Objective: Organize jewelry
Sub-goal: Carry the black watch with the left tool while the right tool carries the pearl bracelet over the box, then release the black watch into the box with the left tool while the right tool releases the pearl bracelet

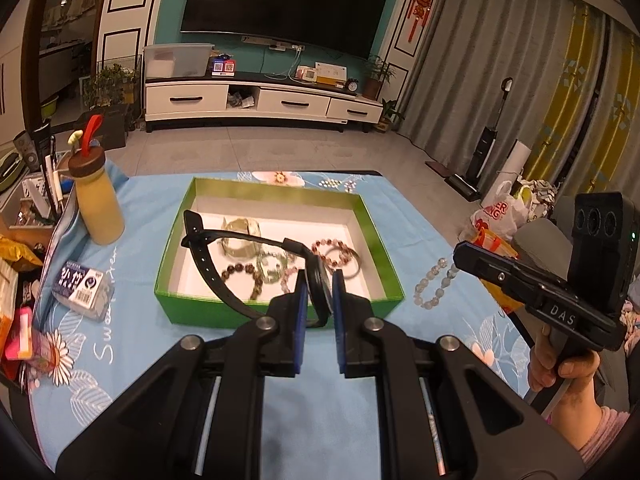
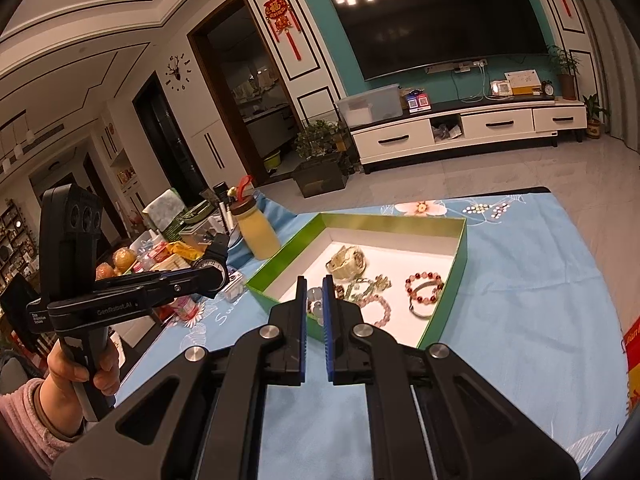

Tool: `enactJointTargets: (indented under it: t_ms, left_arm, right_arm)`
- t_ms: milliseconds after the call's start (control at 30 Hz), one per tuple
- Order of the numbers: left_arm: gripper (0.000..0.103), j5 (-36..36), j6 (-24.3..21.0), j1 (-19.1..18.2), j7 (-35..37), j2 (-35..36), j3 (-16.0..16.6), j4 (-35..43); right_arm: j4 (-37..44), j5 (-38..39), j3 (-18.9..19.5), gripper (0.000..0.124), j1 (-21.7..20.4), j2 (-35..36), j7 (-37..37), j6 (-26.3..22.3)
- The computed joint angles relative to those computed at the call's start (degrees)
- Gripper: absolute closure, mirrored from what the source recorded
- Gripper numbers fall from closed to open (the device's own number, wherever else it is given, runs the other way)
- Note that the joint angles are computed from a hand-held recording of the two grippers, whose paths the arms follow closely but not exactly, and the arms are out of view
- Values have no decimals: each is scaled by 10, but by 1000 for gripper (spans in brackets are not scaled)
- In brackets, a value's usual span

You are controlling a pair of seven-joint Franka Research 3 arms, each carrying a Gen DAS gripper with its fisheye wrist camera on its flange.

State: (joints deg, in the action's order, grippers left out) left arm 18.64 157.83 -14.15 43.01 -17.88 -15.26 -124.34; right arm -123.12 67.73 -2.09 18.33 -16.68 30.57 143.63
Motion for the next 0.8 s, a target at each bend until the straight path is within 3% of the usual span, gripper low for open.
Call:
enactJointTargets:
  t_ms: [367, 800]
  left_arm:
    - [93, -59, -2, 7, 46, 86, 33, 72]
    - [93, -69, -80, 27, 74, 188, 36, 154]
  right_arm:
    - [88, -38, 21, 117, -12, 90, 51, 16]
    - [209, -173, 59, 117, -31, 218, 181, 35]
